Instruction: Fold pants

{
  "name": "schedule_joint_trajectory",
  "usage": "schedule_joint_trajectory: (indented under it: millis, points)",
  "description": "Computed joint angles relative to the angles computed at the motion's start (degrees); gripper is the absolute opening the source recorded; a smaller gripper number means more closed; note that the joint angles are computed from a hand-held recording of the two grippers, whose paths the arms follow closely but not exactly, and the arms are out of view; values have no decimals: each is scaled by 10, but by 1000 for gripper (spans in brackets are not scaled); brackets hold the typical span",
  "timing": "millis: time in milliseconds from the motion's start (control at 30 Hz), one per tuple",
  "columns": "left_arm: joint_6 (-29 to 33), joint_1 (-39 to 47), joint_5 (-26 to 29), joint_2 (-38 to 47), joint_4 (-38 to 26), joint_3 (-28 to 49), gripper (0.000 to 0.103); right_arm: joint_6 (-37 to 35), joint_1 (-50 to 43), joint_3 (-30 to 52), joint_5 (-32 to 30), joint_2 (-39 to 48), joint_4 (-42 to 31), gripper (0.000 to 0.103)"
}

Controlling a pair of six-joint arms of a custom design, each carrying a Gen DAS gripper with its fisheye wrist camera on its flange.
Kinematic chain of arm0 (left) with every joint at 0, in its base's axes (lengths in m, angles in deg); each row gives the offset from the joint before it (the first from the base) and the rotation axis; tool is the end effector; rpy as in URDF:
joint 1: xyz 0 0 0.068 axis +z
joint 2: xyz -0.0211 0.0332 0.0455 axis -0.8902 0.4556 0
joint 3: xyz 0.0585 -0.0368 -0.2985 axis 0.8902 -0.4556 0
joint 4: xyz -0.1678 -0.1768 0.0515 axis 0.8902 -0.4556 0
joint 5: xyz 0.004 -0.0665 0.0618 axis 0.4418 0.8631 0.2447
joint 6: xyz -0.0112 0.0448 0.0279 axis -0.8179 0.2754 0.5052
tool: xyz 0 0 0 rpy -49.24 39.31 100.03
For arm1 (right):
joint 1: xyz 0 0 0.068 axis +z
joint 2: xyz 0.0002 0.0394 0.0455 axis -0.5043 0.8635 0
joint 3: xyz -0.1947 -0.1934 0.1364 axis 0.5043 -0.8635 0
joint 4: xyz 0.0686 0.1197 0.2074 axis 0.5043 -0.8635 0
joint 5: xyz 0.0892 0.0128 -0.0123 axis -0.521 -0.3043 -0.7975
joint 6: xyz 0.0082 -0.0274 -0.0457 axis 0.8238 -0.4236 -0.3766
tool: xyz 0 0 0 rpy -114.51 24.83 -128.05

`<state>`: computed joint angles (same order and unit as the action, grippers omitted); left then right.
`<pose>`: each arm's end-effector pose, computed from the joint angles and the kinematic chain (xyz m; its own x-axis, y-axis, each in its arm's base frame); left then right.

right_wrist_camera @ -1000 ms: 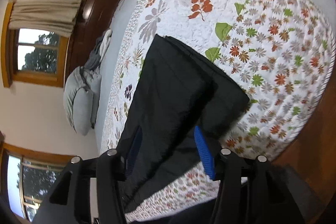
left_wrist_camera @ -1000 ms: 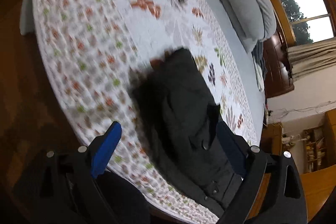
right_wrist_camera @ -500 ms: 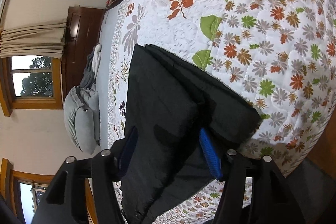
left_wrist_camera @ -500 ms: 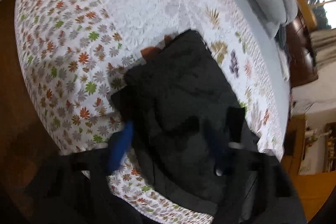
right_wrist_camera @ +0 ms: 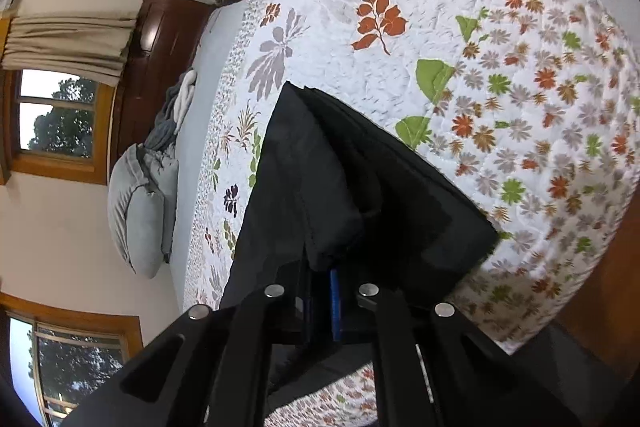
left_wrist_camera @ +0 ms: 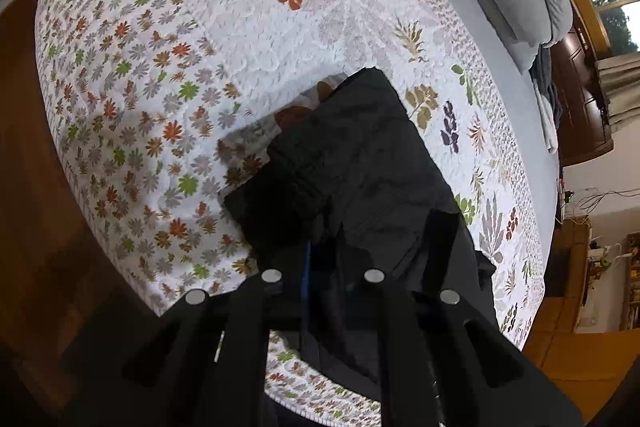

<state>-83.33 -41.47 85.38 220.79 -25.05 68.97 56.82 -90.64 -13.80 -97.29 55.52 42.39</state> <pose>0.4540 0.1610 0.2996 -0.7694 -0.6242 -0.1355 -0.4883 0.7116 -0.5051 0.1516 -0.2148 0.2823 -0.2198 0.9665 -0.1324 0.5927 0.2401 0.7688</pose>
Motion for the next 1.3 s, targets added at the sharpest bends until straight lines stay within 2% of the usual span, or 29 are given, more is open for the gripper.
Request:
schedule_joint_trajectory:
  millis: [167, 367, 500, 567, 633, 667, 733, 767, 800, 833, 967, 1133, 1167, 1233, 1300]
  points:
    - [25, 6, 1, -1, -10, -19, 8, -55, -31, -16, 6, 1, -34, 7]
    - [24, 8, 0, -2, -2, -37, 8, -71, -39, -24, 16, 3, -36, 7]
    - [29, 2, -14, -4, 16, -55, 10, -63, -21, -37, 42, 13, -12, 8]
    - [44, -5, -33, -14, 32, -74, 17, -61, -19, -52, 44, 15, 8, 16]
    - [54, -10, -68, -30, 44, -92, 40, -61, -25, -61, 30, 7, 18, 23]
    - [61, -9, -85, -43, 51, -103, 47, -62, -36, -62, 23, 1, 15, 32]
    - [77, -12, -138, -76, 64, -126, 65, -68, -85, -66, 7, -25, 13, 39]
    - [88, -16, -175, -99, 80, -144, 68, -79, -112, -58, 9, -36, -2, 41]
    - [108, -25, -216, -132, 111, -177, 76, -88, -126, -53, 10, -41, -12, 41]
    - [124, -31, -234, -151, 133, -199, 81, -109, -148, -43, 2, -46, -31, 39]
    - [188, -61, -240, -194, 201, -244, 87, -155, -151, -23, -18, -63, -75, 39]
    - [207, -92, -222, -161, 203, -212, 87, -110, -72, -43, -8, -68, -34, 39]
    - [202, -94, -213, -148, 197, -199, 88, -96, -51, -45, 5, -64, -22, 39]
    - [187, -96, -190, -96, 145, -139, 88, -76, -20, -59, 37, -56, -1, 39]
    - [175, -95, -181, -60, 104, -105, 88, -69, -16, -69, 56, -45, 14, 29]
